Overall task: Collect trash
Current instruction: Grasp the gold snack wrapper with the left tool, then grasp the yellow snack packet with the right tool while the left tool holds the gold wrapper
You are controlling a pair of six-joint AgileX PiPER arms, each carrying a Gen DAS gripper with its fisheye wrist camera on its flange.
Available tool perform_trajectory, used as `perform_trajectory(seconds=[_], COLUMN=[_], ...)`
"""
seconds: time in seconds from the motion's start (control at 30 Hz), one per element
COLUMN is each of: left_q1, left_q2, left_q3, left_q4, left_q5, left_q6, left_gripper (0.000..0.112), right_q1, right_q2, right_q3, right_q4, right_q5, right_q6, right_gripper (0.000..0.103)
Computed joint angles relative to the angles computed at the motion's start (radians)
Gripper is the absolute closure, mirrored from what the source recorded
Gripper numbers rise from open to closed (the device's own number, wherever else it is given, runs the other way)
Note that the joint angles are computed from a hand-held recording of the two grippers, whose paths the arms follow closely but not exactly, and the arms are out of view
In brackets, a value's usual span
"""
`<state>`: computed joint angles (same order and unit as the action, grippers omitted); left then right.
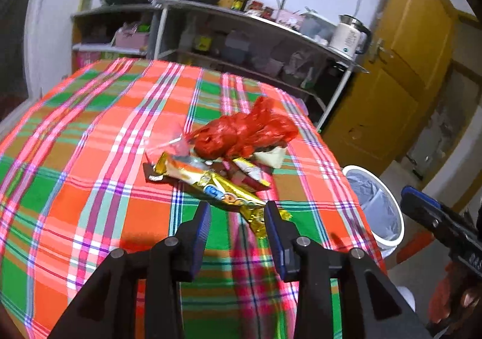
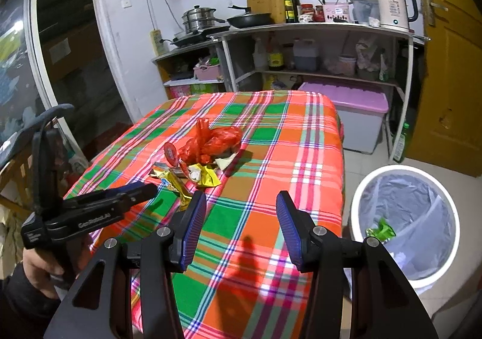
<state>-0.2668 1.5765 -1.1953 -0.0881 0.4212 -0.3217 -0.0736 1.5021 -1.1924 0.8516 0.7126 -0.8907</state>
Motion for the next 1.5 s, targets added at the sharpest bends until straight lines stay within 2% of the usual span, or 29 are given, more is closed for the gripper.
perform_trajectory(seconds=[0.2,0.43,0.5,0.53,0.6,0.67,0.93,1.13,1.5], left_q1=[0.039,0.036,0.025,0.021,0.021,0.021,0.055,0.077,0.181], left_q2=[0.079,0.160,0.178,0.187,0.196,0.200,0.146,0.070,0.002], left_q3=[-0.056,-0.144,-0.165,-0.174,-0.182,-0.181,-0.108,-0.042,0.034], left_q4=[-0.087,-0.028,0.028,0.061,0.067,0.080,-0.019,-0.028,-0.256], left_q5=[0.011,0.039,0.049,0.060,0.071,0.076,0.024,-0.012,-0.030], left_q6=[0.006,-0.089,-0.135,-0.165,-0.167,-0.175,-0.035,0.017,0.276], left_gripper=[0.068,0.067,0.067,0.069,0.080,0.101,0.111,0.111,0.111], right_q1=[0.021,0.026,0.029,0.031,0.035,0.041,0.090,0.150,0.281], right_q2=[0.034,0.076,0.085,0.091,0.102,0.111,0.151,0.213,0.386], right_q3=[-0.021,-0.056,-0.062,-0.067,-0.077,-0.084,-0.126,-0.196,-0.372], right_q4=[-0.011,-0.016,-0.018,-0.020,-0.026,-0.031,-0.065,-0.113,-0.274], right_q5=[-0.005,-0.002,-0.003,-0.003,-0.003,-0.003,-0.003,0.003,0.015], right_q6=[0.009,0.020,0.024,0.026,0.034,0.038,0.072,0.121,0.253], right_gripper=[0.054,0.054,0.054,0.054,0.054,0.054,0.054,0.054,0.054])
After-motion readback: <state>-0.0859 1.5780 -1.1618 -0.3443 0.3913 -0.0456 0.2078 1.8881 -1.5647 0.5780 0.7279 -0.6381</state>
